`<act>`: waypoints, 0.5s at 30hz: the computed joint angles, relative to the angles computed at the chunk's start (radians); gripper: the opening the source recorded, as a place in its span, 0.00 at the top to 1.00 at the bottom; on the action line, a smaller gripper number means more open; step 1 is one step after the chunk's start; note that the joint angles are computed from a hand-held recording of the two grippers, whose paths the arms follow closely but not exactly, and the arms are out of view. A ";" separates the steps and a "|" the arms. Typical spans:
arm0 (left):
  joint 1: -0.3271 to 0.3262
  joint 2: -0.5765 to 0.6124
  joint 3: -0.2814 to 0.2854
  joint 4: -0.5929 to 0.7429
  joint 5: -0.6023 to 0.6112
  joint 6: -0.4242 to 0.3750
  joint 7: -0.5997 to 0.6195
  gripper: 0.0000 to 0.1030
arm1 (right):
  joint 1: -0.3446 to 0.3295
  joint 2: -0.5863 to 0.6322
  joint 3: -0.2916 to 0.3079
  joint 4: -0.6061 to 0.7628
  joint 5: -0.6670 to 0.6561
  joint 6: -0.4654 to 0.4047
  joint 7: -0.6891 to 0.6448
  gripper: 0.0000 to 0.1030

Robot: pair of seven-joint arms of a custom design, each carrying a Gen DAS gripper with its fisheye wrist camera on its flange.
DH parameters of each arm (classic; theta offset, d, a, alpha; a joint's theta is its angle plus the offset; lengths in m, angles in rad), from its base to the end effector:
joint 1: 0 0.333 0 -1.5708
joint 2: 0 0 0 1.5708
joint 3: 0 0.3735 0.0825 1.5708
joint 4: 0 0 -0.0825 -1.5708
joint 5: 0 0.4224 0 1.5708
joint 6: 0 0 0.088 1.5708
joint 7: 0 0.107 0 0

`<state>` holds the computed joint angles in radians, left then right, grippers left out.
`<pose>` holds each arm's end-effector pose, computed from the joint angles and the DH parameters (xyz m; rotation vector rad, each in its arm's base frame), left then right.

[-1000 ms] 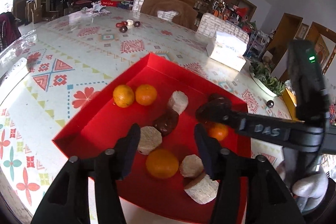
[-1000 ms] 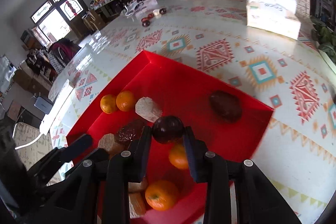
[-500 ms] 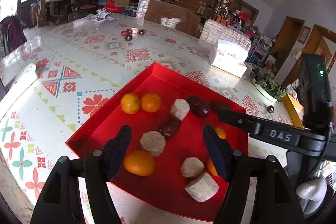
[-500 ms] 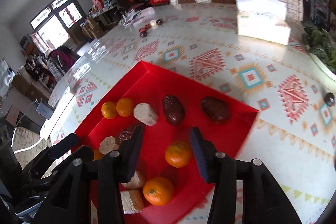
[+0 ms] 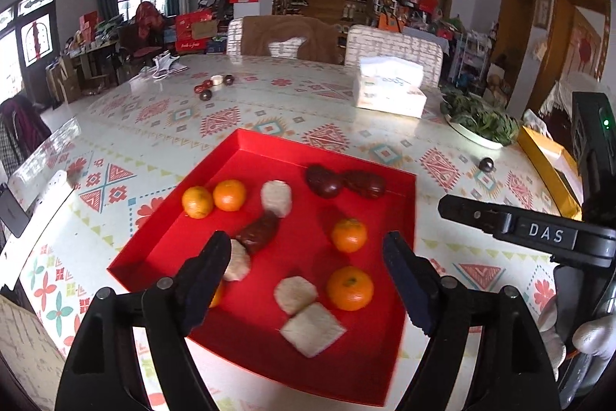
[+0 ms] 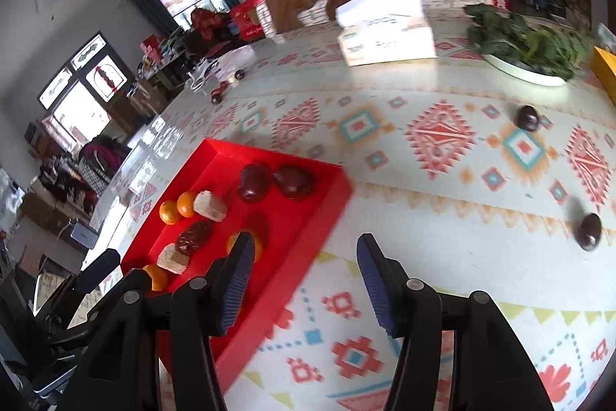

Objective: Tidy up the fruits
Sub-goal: 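Move both tools back toward the dark plums on the table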

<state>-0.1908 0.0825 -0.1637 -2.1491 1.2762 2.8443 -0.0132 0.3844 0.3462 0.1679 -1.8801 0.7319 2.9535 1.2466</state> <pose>0.5529 -0.2566 0.4391 -1.8046 1.6379 -0.8103 0.6386 0.3266 0.4299 -1.7944 1.5097 -0.0955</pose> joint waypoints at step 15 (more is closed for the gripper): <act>-0.081 0.060 -0.035 0.079 -0.125 -0.064 0.187 0.21 | -0.133 -0.088 0.072 -0.109 0.417 0.045 -0.334 0.35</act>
<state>-0.2717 0.1421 -0.1985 -2.0698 1.1511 2.7804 0.1738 0.2511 0.2579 0.2404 -1.9895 1.1489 2.9989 0.9121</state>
